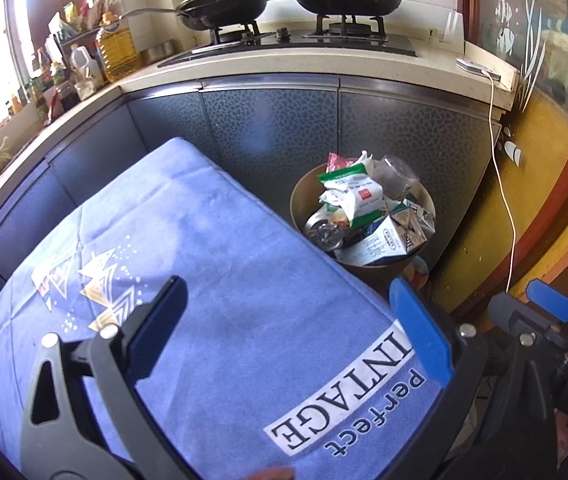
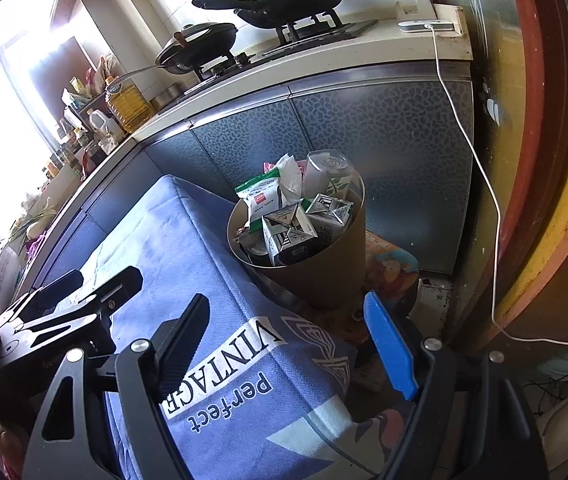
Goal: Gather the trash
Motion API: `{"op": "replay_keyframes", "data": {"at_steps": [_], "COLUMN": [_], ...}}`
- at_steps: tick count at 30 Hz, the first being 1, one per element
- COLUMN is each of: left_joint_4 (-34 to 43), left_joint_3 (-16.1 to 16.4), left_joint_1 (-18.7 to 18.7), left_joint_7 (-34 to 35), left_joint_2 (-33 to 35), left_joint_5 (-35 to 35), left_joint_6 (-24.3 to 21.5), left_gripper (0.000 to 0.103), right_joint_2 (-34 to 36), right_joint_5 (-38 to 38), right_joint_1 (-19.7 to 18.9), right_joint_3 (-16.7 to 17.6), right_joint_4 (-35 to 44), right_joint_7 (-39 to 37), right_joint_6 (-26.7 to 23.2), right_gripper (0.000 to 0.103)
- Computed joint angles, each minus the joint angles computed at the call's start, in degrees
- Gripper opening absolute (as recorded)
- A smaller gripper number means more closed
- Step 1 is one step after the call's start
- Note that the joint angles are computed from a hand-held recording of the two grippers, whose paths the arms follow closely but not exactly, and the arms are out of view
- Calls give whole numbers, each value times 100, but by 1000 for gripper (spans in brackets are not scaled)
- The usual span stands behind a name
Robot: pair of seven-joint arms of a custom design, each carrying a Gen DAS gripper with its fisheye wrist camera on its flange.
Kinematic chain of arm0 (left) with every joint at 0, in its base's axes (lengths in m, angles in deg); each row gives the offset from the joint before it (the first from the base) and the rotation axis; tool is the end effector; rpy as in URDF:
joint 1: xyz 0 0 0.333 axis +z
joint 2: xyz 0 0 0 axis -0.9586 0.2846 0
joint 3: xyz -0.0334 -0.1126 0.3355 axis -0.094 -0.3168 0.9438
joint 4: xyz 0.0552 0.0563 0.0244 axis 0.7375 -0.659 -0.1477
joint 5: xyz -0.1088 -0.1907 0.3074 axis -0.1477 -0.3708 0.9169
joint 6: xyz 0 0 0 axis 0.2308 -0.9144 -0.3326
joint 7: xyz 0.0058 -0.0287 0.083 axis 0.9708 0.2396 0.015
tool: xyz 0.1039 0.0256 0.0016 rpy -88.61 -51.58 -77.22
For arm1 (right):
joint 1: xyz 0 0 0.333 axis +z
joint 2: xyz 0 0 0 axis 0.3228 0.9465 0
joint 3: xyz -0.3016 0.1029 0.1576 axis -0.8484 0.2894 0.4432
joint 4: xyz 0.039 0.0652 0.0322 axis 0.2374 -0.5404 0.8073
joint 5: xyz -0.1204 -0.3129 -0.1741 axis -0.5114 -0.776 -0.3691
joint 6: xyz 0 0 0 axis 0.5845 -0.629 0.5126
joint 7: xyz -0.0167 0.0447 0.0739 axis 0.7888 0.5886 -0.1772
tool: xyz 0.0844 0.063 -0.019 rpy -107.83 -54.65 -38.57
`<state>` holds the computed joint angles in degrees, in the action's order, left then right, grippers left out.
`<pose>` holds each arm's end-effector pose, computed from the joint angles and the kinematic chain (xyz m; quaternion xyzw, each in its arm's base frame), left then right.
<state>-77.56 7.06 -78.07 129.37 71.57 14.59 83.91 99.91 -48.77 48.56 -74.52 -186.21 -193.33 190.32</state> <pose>0.7828 -0.2215 0.3221 -0.2955 0.8784 -0.3314 0.1767 0.6403 0.2760 0.2805 -0.2814 0.8652 -0.2632 0.3208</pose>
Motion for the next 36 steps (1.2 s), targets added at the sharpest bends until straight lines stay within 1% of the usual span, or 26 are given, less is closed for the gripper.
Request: {"op": "replay_keyframes", "data": {"at_steps": [3, 9, 15, 23, 26, 29, 36], "left_joint_4": [21, -39, -10, -106, -111, -193, -190], "left_joint_3": [26, 2, 64, -6, -42, -87, -39], "left_joint_1": [-32, -45, -101, -72, -79, -101, -216], "left_joint_7": [-24, 15, -50, 58, 139, 274, 326], "left_joint_2": [10, -6, 16, -11, -13, -38, -24], "left_joint_5": [28, 47, 103, 119, 133, 149, 209], "left_joint_6": [-36, 39, 7, 57, 41, 149, 230], "left_gripper": [97, 97, 97, 97, 97, 97, 97], "right_joint_2": [1, -6, -8, -12, -56, -107, -209], "right_joint_5": [31, 19, 13, -35, -108, -218, -444], "right_joint_1": [-5, -5, -15, -6, 18, 15, -89], "right_joint_3": [2, -10, -13, -22, -33, -23, 72], "right_joint_4": [-8, -26, -42, -81, -143, -237, -419], "right_joint_7": [-7, 19, 44, 161, 275, 456, 750], "right_joint_6": [-10, 3, 29, 17, -34, -75, -97], "right_gripper": [79, 79, 79, 79, 79, 79, 79]}}
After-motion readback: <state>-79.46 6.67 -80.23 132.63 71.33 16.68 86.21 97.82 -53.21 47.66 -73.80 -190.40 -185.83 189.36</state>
